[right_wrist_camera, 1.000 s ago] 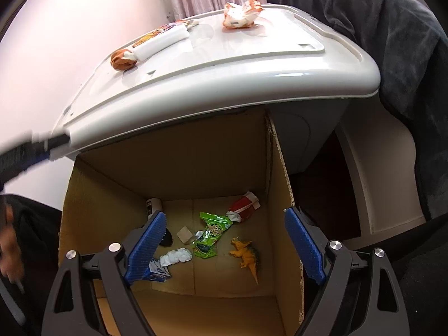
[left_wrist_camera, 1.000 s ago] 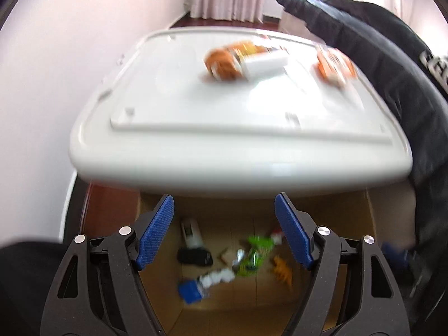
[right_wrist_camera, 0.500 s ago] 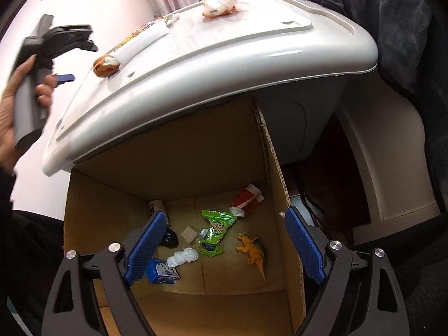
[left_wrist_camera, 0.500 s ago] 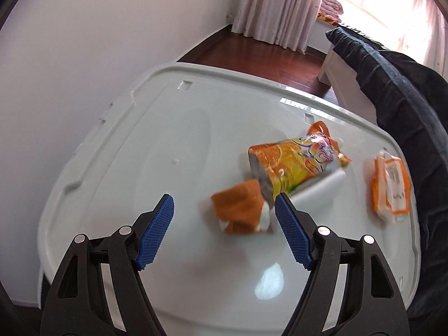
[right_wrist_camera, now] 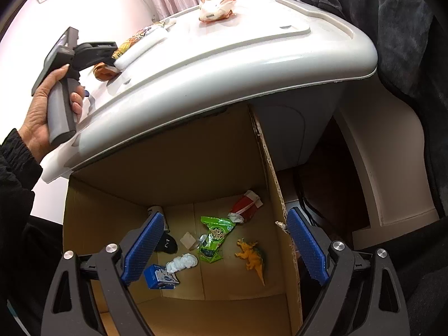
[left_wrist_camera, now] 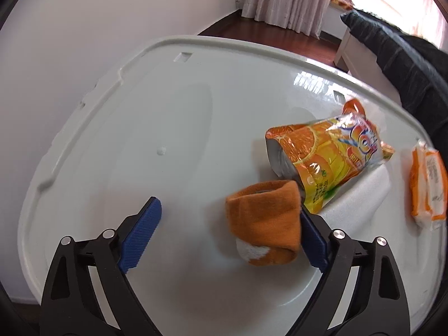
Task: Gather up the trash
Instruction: 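Grasp the orange sock with the left gripper, then grasp the white foam roll with the right gripper while the left gripper holds the sock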
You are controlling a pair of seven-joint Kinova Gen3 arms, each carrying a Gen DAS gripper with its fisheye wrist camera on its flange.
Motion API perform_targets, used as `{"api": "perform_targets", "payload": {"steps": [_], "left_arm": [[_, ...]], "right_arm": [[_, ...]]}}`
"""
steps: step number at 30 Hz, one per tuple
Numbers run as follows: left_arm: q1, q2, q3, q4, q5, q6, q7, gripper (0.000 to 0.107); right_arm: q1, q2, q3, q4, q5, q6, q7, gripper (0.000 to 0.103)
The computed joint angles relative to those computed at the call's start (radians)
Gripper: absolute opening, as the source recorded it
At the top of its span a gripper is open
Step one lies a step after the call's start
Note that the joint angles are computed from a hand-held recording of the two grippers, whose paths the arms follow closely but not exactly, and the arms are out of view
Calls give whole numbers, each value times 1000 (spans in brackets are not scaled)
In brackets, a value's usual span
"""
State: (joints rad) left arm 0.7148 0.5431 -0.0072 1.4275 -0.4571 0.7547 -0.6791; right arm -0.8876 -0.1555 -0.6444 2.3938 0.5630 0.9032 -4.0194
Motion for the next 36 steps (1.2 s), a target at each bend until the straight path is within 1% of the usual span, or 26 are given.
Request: {"api": "perform_targets", "payload": {"steps": [1,3,4,5,6,9,12,13,14,15,16,18,19,20,22,24,25,27,28,30,31,33,36], "left_arm": [[17,5,-9,-1,-23,5,7,87],[31,-7,-15,24,-49,-24,19,77],[19,-19,-5,38,-49,-46,3,56],[-6,-32,24,52,-33,-77,-30,33],[-16,-34,35,54,-17,-92,-57,32],[1,-37,22,58,-24,-95,-91,28],[-38,-61,56,66,27,-86,-164,26],[-65,-83,80,75,63,-72,-205,26],[-85,-102,96,85,93,-63,-240,26],[-102,-125,110,98,119,-53,-274,26],[-117,-155,118,115,150,-47,-312,26],[-164,-230,152,166,203,-49,-393,26],[-186,-271,166,195,220,-53,-429,26],[-189,-295,163,214,226,-55,-449,26],[-182,-350,150,269,194,-83,-439,26],[-172,-375,141,309,141,-116,-386,26],[-168,-387,139,332,115,-135,-356,26],[-152,-386,134,346,63,-146,-303,26],[-159,-393,141,359,56,-155,-301,26],[-192,-401,163,365,92,-165,-335,26],[-213,-406,173,367,120,-168,-360,26],[-221,-412,168,369,136,-170,-364,26],[-235,-425,163,380,131,-179,-348,26]], "right_arm": [[-1,-1,-3,-1,0,7,-2,88],[-4,-3,-8,-6,2,22,-7,88],[-5,-5,-11,-7,2,28,-10,88],[-7,-4,-16,-8,4,34,-18,88],[-9,-6,-17,-8,5,37,-22,88],[-11,-8,-23,-7,8,45,-36,88],[-8,-23,-36,-13,-2,69,-29,88],[20,-33,-55,-18,-10,67,-7,88],[66,-44,-86,-23,-19,64,24,88],[113,-50,-119,-31,-27,64,52,88],[144,-58,-133,-44,-35,72,93,88],[198,-84,-146,-59,-48,69,174,88],[211,-89,-137,-73,-49,77,215,88],[206,-92,-109,-90,-41,89,255,88],[182,-103,-17,-111,-21,76,337,88],[200,-104,76,-134,10,29,418,89],[227,-92,122,-150,28,-9,459,89],[247,-52,215,-189,39,-56,540,89],[251,-25,261,-215,41,-76,581,89],[271,46,349,-284,49,-102,662,89],[291,80,372,-318,41,-107,698,89],[356,151,380,-384,47,-119,720,89],[388,240,442,-470,7,-135,758,89]]}}
